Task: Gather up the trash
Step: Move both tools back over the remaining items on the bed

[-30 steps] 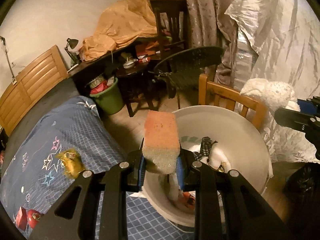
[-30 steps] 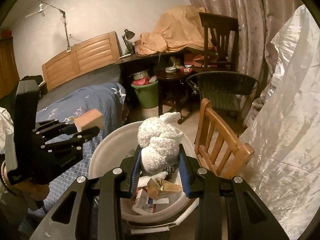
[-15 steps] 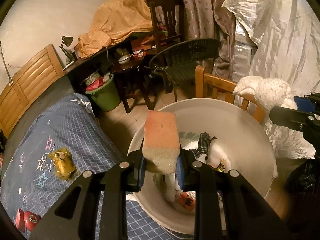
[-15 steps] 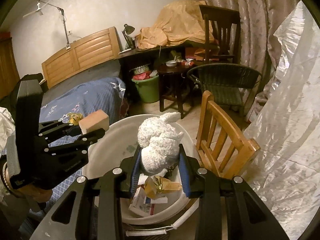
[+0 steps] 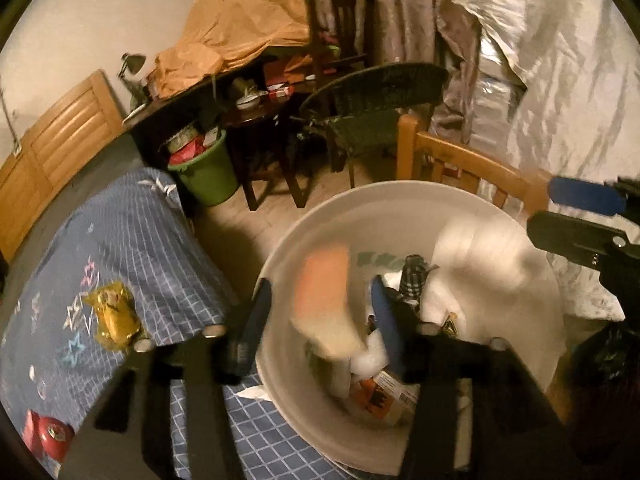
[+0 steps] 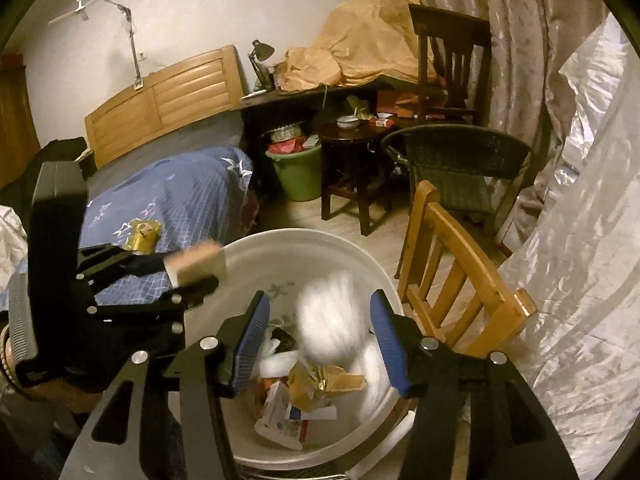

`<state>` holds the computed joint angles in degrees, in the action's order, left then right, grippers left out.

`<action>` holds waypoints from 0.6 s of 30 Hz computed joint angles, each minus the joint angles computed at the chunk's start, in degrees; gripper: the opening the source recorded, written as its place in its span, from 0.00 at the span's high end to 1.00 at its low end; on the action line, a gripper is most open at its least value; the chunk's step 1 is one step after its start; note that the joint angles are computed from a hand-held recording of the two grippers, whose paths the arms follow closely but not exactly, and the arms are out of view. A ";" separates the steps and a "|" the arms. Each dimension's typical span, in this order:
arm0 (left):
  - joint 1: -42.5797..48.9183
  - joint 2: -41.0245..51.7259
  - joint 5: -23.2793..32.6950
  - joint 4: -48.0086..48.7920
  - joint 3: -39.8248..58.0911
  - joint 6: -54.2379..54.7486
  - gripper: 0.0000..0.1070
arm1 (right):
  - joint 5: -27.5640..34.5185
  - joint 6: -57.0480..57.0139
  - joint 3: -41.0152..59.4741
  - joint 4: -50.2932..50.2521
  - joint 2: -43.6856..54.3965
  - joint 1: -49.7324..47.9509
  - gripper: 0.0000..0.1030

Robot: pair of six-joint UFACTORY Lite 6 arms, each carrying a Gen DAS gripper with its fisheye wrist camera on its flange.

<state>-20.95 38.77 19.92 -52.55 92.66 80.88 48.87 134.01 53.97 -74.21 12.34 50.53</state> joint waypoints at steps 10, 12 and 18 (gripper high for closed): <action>5.89 -2.43 2.81 -11.50 -2.50 10.17 0.52 | 3.70 6.00 -0.45 -2.09 0.83 2.81 0.48; 8.56 -4.71 2.60 -19.62 -6.12 18.38 0.51 | 5.98 7.73 0.99 -2.75 2.43 4.63 0.48; 23.01 -7.83 7.78 -34.11 -11.66 32.75 0.41 | 15.09 8.88 14.07 -4.25 13.75 11.53 0.47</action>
